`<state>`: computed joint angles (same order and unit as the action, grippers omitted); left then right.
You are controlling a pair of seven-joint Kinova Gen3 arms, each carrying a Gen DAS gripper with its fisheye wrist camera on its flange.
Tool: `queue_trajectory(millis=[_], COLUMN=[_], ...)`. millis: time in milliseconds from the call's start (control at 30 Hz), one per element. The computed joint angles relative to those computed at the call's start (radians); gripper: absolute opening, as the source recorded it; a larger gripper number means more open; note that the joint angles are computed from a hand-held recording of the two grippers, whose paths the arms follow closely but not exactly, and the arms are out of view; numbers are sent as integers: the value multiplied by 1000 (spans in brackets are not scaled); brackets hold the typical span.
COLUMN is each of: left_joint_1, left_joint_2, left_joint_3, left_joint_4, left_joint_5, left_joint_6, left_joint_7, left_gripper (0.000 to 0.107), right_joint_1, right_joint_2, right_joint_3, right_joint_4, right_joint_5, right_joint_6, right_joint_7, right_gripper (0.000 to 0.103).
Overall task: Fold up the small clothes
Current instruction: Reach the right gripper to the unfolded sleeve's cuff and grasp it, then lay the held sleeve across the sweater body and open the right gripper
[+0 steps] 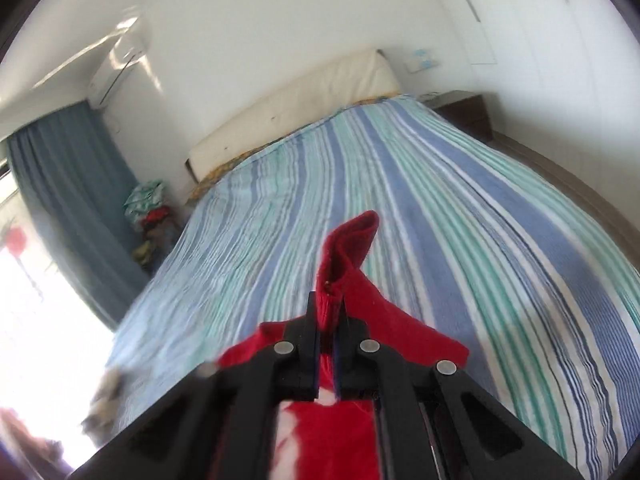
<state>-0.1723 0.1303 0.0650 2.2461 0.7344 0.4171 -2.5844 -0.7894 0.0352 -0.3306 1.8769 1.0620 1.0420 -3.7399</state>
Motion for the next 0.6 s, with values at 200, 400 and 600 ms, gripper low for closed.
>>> queue_trajectory(millis=[200,400,600], left_joint_1=[-37,-42,-10], left_joint_2=[24,28,19], left_joint_3=[-21,-17,-4], left_joint_4=[-29,-37,-23], left_joint_5=[-3,13,-13], left_joint_6=[64,86,51], left_joint_7=[20,9,22], left_gripper=[102,102,102], right_joint_1=[223,100,77], right_joint_2=[267,232,97], right_joint_3=[-184,-32,-85], right_joint_4=[-213,-99,68], right_joint_5=[114,138,-93], right_joint_6=[-244,-378,-178], right_joint_7=[133,-31,-1], right_gripper=[79,89,89])
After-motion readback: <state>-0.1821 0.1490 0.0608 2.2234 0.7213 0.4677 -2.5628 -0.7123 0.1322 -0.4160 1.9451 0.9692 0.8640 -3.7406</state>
